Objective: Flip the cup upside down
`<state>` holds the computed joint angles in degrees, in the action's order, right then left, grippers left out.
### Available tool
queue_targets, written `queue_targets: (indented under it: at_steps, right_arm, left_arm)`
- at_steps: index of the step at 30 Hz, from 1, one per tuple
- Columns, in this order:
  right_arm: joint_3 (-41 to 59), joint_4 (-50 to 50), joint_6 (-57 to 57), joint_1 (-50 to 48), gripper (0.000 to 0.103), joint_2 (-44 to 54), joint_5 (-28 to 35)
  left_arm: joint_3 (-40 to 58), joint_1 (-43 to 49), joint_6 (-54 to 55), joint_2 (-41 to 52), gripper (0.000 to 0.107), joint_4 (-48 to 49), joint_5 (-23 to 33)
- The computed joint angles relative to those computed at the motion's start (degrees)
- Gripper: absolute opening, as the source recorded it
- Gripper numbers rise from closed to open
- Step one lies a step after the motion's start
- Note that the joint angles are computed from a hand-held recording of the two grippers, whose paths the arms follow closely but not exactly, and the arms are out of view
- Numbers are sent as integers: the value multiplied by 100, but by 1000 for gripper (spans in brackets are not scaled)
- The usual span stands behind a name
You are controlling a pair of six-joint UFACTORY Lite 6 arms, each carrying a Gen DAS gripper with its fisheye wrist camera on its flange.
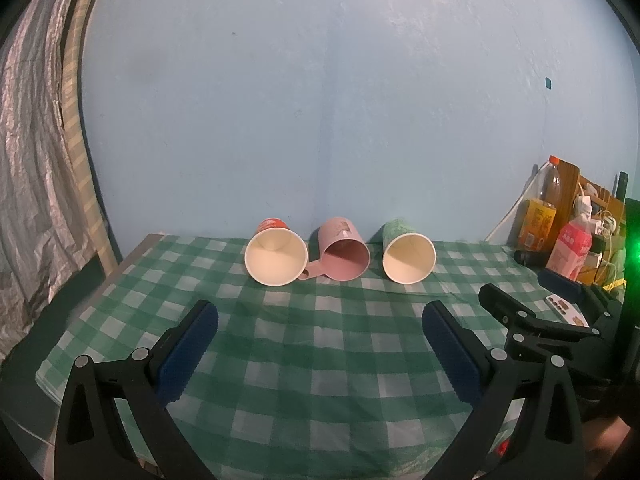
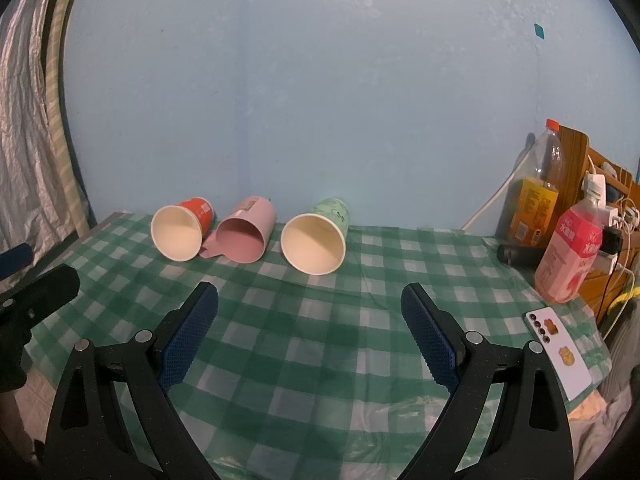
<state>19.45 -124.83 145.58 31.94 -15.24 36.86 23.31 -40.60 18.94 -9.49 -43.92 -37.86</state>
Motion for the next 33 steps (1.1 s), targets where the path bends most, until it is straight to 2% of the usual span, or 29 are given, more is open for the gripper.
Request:
queue_targets:
  at_steps: [26,33]
  right_arm:
    - [-6,-158,126,-86,92,54,-43]
    - [61,-527,410,-296,92,224,-197]
  left_arm:
    - [82,-35,43,102,103,-73,27]
    - [308,31,153,388,103,-117,119]
